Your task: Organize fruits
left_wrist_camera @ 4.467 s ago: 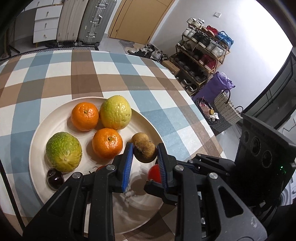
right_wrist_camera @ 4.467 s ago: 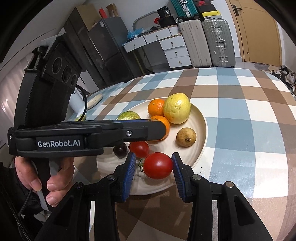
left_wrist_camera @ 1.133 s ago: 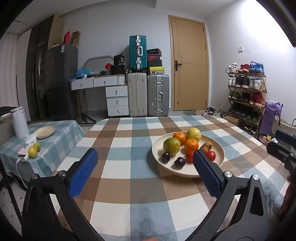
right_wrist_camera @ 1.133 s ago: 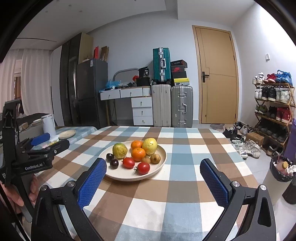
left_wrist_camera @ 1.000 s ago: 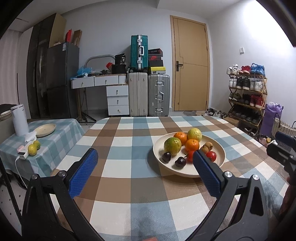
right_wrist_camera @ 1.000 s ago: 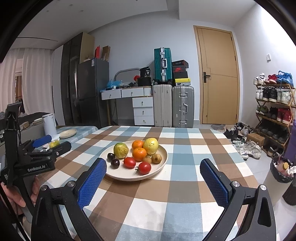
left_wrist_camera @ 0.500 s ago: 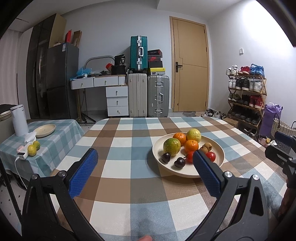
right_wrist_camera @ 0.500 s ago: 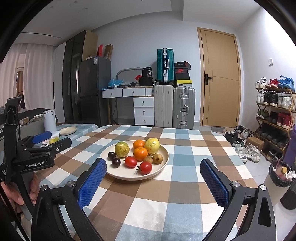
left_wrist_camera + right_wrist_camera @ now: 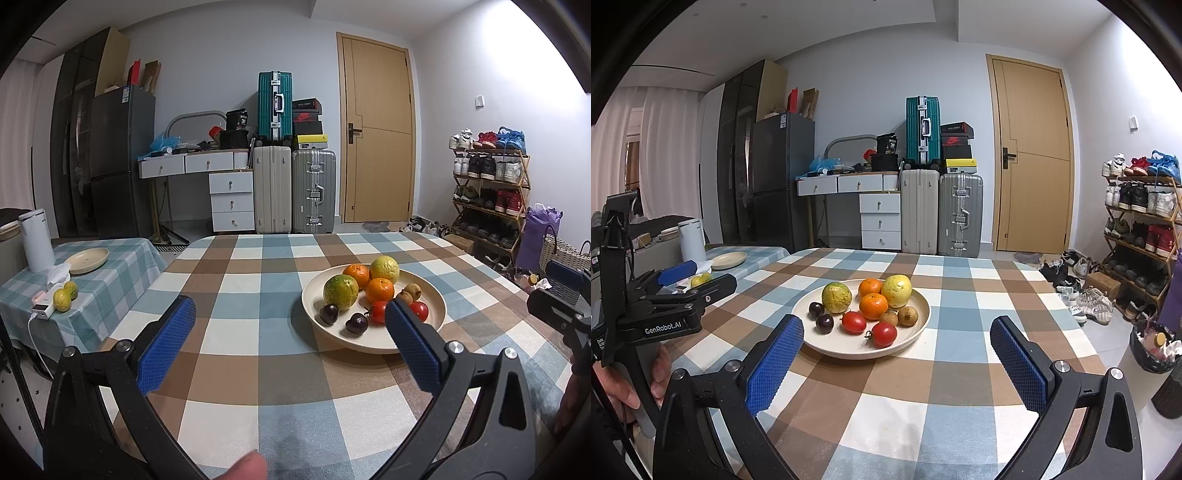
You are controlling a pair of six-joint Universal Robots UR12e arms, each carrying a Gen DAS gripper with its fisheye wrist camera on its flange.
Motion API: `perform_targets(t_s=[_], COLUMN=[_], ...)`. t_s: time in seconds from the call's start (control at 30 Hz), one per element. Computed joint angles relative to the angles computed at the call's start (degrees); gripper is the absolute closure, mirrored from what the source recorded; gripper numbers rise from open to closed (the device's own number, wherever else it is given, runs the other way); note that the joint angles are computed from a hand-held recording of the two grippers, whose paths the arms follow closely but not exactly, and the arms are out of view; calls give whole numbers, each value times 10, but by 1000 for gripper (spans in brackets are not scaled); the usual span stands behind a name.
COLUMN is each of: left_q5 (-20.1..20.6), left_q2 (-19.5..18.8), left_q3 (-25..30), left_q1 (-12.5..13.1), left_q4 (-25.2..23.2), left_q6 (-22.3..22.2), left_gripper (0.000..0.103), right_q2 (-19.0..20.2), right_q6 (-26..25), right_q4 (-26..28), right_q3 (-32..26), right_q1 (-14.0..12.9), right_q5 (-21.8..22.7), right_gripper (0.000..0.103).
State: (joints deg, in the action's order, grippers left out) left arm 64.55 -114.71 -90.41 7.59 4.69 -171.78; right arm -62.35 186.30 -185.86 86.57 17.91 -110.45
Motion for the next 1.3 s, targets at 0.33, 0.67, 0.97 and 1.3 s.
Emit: perform_targets(t_s=[0.33, 0.67, 0.97, 1.3], left_q5=[0, 0, 0, -1], left_q2=[0, 0, 0, 0], left_q3=[0, 0, 0, -1], left_q1=[0, 0, 0, 0], left_q4=[0, 1, 0, 0], left_q6=[0, 0, 0, 0], left_gripper=[1, 1, 1, 1], right_q2=[0, 0, 0, 0], right_q6=[0, 0, 0, 0], right_q4=[0, 0, -1, -1], right_q3=[0, 0, 1, 1], right_q1=[0, 0, 0, 0], right_q5=[0, 0, 0, 1], right_gripper=[0, 0, 0, 0])
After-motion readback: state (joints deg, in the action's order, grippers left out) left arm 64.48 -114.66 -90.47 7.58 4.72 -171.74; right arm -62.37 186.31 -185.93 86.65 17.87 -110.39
